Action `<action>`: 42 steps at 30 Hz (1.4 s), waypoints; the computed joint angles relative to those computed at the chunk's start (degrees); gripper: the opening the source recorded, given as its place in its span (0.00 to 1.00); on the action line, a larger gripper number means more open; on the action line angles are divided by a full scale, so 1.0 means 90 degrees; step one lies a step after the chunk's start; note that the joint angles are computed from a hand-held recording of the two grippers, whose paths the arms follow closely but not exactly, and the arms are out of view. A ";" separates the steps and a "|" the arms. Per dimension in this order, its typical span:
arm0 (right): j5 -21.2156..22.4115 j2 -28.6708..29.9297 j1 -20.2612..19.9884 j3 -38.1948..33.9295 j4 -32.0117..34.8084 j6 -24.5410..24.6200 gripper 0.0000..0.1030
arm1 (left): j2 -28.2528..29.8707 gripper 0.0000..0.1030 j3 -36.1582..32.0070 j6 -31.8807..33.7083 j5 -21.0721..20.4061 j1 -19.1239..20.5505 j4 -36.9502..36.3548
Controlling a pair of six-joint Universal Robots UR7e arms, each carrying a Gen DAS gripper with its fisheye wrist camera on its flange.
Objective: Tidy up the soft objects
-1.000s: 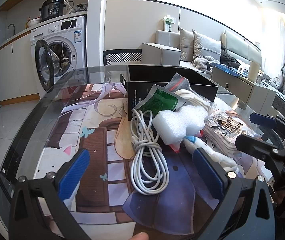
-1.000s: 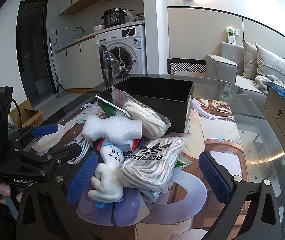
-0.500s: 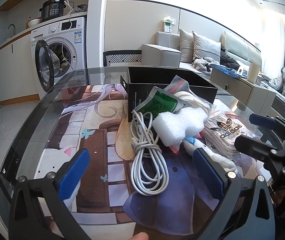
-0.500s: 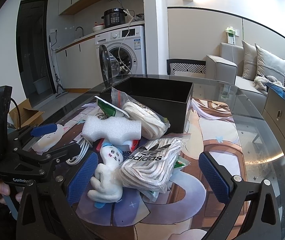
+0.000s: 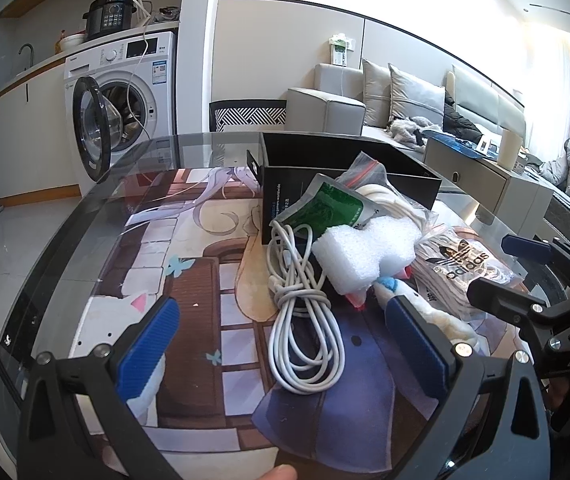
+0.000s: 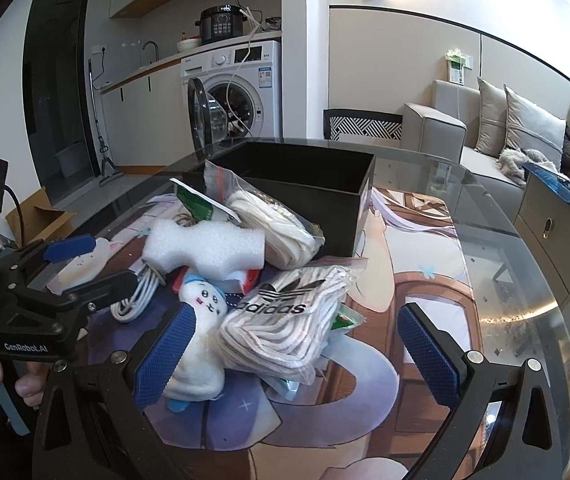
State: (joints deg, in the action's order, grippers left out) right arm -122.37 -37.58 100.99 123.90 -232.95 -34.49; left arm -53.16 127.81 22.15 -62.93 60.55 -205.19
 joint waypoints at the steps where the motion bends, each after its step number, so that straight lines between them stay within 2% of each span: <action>1: -0.0022 -0.0001 0.0003 -0.0011 0.0011 -0.0019 1.00 | 0.0009 1.00 -0.0018 0.0005 -0.0001 0.0013 0.0004; 12: -0.0393 -0.0080 0.0079 -0.0261 0.0615 0.0089 1.00 | 0.0047 1.00 -0.0218 -0.0084 -0.0064 0.0149 0.0183; 19: -0.0843 0.0029 0.0145 -0.0615 0.1218 0.0095 1.00 | 0.0099 1.00 -0.0328 -0.0075 0.0034 0.0168 0.0329; 26: -0.0986 0.0066 0.0106 -0.0784 0.1649 0.0158 0.99 | 0.0080 1.00 -0.0403 -0.0183 0.0216 0.0152 0.0670; 31: -0.0810 -0.0039 -0.0003 -0.0658 0.1779 0.0280 0.82 | 0.0108 1.00 -0.0478 -0.0246 0.0287 0.0150 0.0837; 42: -0.0822 -0.0140 -0.0031 -0.0608 0.1884 0.0369 0.79 | 0.0192 1.00 -0.0620 -0.0325 0.0436 0.0088 0.1181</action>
